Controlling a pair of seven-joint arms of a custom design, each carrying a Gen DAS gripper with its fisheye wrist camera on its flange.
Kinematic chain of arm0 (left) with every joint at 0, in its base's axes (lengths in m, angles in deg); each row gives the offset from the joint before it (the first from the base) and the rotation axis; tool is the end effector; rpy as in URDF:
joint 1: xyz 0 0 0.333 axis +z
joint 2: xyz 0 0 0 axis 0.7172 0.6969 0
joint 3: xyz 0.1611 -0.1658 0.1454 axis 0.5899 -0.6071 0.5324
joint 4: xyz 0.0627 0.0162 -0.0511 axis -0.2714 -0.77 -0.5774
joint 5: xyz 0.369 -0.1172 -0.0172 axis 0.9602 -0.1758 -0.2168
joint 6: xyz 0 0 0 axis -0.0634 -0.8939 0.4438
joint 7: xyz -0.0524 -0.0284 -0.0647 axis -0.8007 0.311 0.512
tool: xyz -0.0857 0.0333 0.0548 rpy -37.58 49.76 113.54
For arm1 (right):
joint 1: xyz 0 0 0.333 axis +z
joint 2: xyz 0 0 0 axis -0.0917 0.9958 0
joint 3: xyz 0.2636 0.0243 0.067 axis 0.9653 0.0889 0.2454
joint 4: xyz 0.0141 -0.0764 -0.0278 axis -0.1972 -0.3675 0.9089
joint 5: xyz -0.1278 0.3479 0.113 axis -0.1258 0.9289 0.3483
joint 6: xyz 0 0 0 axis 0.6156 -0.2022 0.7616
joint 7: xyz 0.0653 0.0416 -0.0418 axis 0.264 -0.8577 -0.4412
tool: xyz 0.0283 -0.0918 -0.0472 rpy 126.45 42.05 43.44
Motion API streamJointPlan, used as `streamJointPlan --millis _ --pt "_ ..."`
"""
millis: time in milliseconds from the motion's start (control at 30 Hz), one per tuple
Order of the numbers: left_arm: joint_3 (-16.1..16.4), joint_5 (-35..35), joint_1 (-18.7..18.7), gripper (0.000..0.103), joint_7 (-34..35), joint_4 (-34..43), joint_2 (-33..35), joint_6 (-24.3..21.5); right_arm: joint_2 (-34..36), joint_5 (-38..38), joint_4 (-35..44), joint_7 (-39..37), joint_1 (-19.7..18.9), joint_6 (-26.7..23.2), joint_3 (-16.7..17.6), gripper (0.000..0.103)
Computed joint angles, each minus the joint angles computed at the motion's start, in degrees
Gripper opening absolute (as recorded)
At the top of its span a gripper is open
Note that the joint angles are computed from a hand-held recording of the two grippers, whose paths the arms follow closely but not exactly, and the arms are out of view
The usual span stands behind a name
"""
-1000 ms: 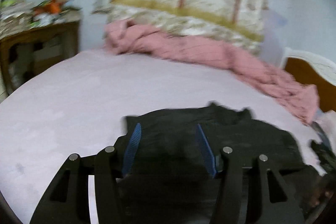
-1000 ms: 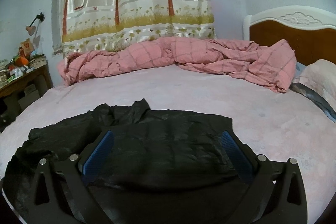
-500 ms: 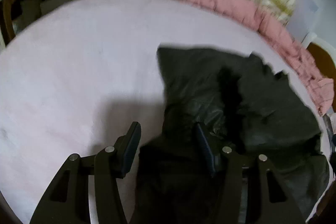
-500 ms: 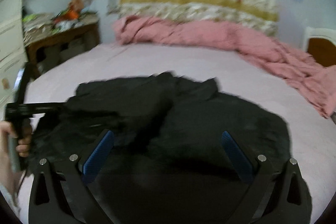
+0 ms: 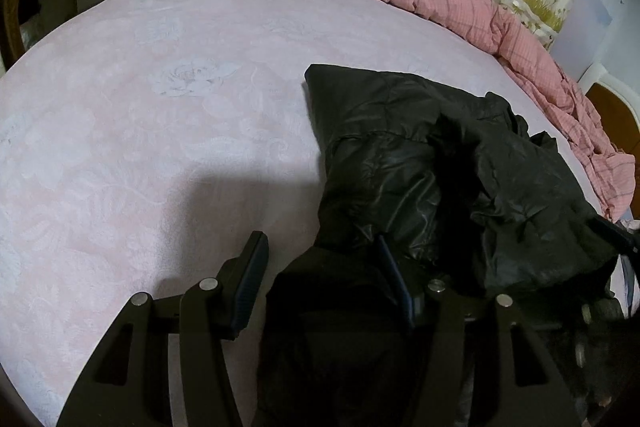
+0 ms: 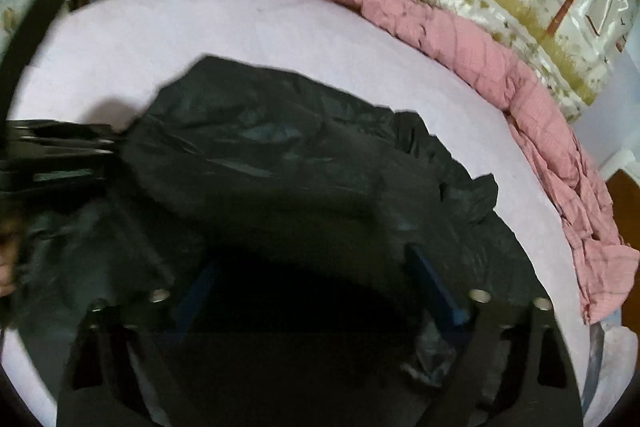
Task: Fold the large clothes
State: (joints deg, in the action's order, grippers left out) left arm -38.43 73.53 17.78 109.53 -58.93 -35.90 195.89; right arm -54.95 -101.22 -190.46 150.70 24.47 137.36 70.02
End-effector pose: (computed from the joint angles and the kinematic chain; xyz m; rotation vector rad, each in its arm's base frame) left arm 0.5726 -0.2668 0.3045 -2.0223 1.8659 -0.8832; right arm 0.5594 0.3396 0.3477 -2.2693 1.4577 -0.9323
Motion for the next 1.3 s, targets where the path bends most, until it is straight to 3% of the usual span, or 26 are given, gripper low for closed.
streamJointPlan --millis 67,200,333,500,733,867,933,1000,1067,1167,1233,1267,1300 --pt "-0.03 -0.07 0.04 0.056 0.0 -0.1 0.04 0.21 0.39 -3.17 0.67 4.7 0.88 -0.5 -1.59 0.062" --pt "1.97 1.62 -1.79 0.056 -1.38 -0.33 -0.11 -0.06 -5.88 -8.34 -5.27 17.87 -1.0 2.92 -3.65 0.06" --pt "3.01 3.23 -2.62 0.056 -2.96 -0.12 0.19 0.1 -13.09 -15.29 -10.74 27.99 -4.02 0.13 -4.11 0.06" --pt "5.61 6.85 -5.25 0.056 -6.44 1.38 1.11 -1.38 -20.33 -16.23 -16.99 29.44 -9.6 -1.39 -3.09 0.06" --pt "4.89 9.66 -4.23 0.056 -8.61 1.46 1.05 -1.16 -25.86 -16.08 -24.45 29.1 -16.55 -2.61 -0.54 0.06" --pt "4.94 10.6 -4.01 0.054 -8.55 0.44 0.56 1.71 -27.31 -11.91 -29.11 27.56 -21.1 4.66 -0.88 0.06" --pt "7.48 11.11 -6.21 0.054 -9.02 -0.53 0.28 4.66 -27.53 -8.7 -31.29 26.34 -23.14 10.09 -1.44 0.06" --pt "11.09 11.17 -9.45 0.054 -9.41 -1.4 0.21 7.64 -26.7 0.15 -32.96 19.91 -24.2 16.0 -2.62 0.061" --pt "11.87 10.09 -10.42 0.054 -8.3 -1.67 0.17 8.51 -25.16 15.81 -34.42 7.31 -23.53 20.02 -3.92 0.062" --pt "13.24 8.43 -12.2 0.054 -6.71 -1.52 0.33 8.13 -22.53 28.17 -33.65 -2.56 -23.48 18.94 -3.23 0.068" --pt "14.36 7.38 -13.57 0.054 -5.73 -1.37 0.47 7.83 -21.13 28.38 -32.78 -3.1 -24.0 17.79 -2.56 0.069" --pt "14.98 6.82 -14.32 0.054 -5.32 -1.24 0.6 7.74 -20.64 27.58 -32.63 -2.35 -24.18 17.95 -2.38 0.066" --pt "15.64 6.26 -15.12 0.054 -4.97 -1.13 0.74 7.76 -20.19 28.28 -32.64 -3.24 -24.32 18.38 -2.27 0.056"
